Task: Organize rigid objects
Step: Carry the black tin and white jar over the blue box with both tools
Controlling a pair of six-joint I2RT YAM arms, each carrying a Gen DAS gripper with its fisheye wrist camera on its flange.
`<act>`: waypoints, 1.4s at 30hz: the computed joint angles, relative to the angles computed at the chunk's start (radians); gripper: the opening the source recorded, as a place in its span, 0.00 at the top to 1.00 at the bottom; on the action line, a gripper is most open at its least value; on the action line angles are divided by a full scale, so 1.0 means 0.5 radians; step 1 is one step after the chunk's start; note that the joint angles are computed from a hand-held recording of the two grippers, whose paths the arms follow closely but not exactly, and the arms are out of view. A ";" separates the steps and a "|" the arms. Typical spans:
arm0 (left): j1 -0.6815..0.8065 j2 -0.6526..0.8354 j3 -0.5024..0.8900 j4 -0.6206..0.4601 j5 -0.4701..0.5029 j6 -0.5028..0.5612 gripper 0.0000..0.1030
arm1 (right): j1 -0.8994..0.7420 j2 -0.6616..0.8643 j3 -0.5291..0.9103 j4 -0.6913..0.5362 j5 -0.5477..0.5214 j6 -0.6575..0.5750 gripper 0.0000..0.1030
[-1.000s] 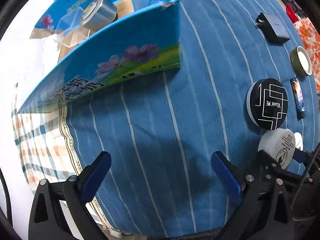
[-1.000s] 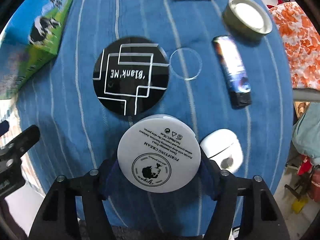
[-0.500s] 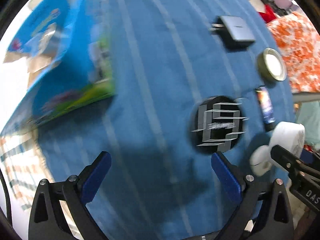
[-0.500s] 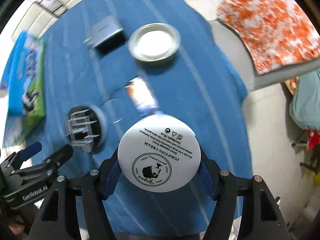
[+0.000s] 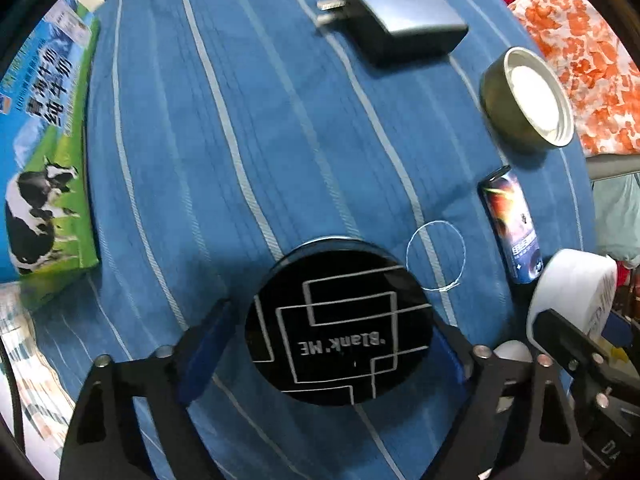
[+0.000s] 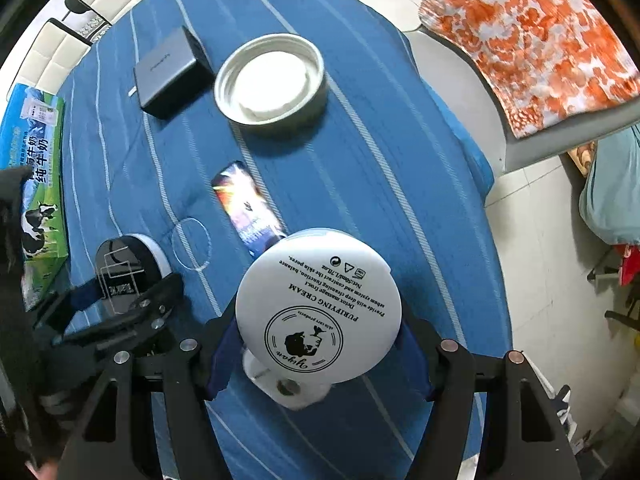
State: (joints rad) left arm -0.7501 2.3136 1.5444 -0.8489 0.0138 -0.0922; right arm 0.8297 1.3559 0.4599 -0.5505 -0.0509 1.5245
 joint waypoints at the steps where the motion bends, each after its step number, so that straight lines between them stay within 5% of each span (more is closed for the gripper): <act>1: -0.003 -0.044 -0.061 0.049 -0.014 0.006 0.29 | 0.002 0.019 0.017 0.003 0.010 -0.014 0.32; 17: 0.192 -0.696 -0.739 0.282 -0.189 0.059 0.29 | 0.210 0.264 0.568 -0.187 0.143 -0.223 0.32; 25: 0.478 -1.243 -0.898 0.122 -0.155 0.197 0.29 | 0.320 0.363 1.098 -0.496 0.267 -0.296 0.32; 33: 1.025 -1.458 -0.521 -0.218 0.065 0.501 0.29 | 0.295 0.736 2.028 -0.753 0.339 -0.481 0.32; 42: 1.516 -0.994 0.153 -0.316 0.175 0.741 0.29 | 0.127 1.686 3.380 -1.118 0.228 -0.770 0.32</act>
